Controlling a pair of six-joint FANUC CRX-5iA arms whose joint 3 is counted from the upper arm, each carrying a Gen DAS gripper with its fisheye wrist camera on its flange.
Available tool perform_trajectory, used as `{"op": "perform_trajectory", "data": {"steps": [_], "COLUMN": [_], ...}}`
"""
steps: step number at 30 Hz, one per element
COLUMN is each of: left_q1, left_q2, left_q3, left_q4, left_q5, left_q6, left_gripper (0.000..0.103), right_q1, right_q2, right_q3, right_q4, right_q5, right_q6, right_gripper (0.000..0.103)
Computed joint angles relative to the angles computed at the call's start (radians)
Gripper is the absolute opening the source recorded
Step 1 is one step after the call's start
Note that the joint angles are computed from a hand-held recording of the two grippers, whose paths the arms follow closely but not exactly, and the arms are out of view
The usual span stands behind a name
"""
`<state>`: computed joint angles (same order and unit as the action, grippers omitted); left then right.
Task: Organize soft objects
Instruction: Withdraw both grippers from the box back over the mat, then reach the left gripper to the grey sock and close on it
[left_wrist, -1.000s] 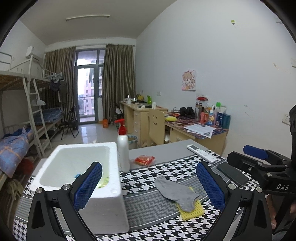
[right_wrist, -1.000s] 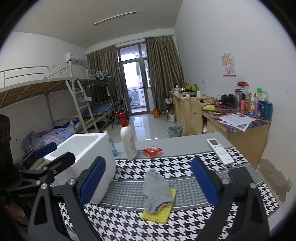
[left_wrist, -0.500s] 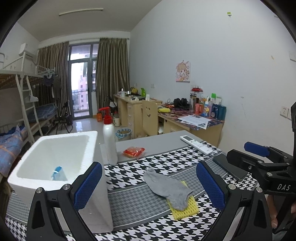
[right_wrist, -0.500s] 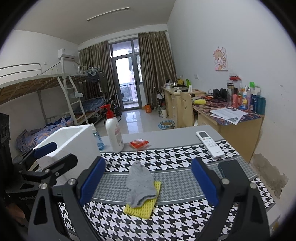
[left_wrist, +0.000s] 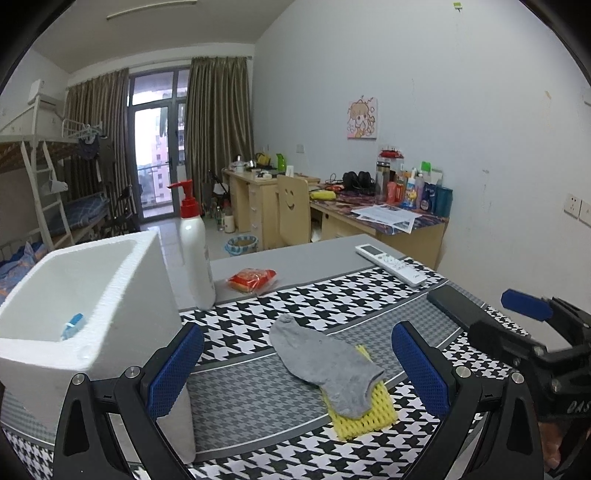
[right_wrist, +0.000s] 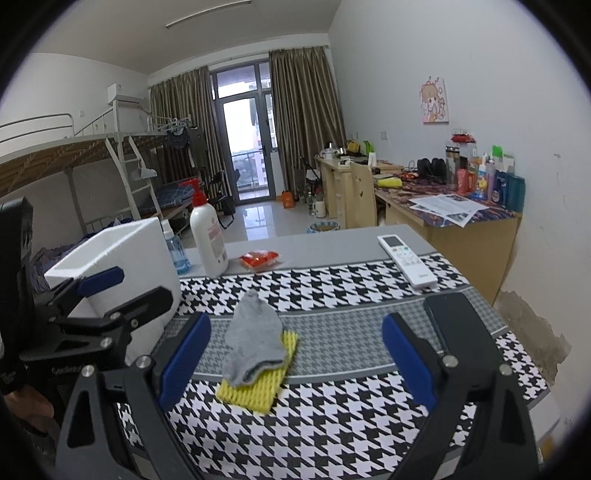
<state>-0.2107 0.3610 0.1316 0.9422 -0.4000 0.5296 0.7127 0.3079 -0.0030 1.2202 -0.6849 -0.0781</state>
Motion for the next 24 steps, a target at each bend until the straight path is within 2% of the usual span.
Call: {"op": "perform_trajectory", "data": {"steps": [2, 6, 12, 17, 24], "left_q1": [-0.004, -0.001, 0.002, 0.012, 0.009], "left_q2": [0.006, 0.028, 0.066, 0.115, 0.13], "left_q3": [0.002, 0.037, 0.117, 0.209, 0.199], "left_q4": [0.006, -0.047, -0.215, -0.309, -0.282], "left_q5": [0.002, -0.027, -0.056, -0.153, -0.152], "left_q6": [-0.001, 0.06, 0.208, 0.317, 0.311], "left_gripper": [0.102, 0.102, 0.102, 0.102, 0.102], "right_q1": [-0.001, 0.003, 0.002, -0.007, -0.013], "right_q2": [-0.001, 0.007, 0.018, 0.018, 0.023], "right_q3": [-0.006, -0.005, 0.001, -0.009, -0.002], "right_q4": [-0.004, -0.026, -0.08, -0.098, -0.138], "right_q5": [0.01, 0.005, 0.011, 0.021, 0.0], "right_q6": [0.004, 0.034, 0.075, 0.068, 0.088], "right_gripper": [0.096, 0.096, 0.096, 0.096, 0.096]}}
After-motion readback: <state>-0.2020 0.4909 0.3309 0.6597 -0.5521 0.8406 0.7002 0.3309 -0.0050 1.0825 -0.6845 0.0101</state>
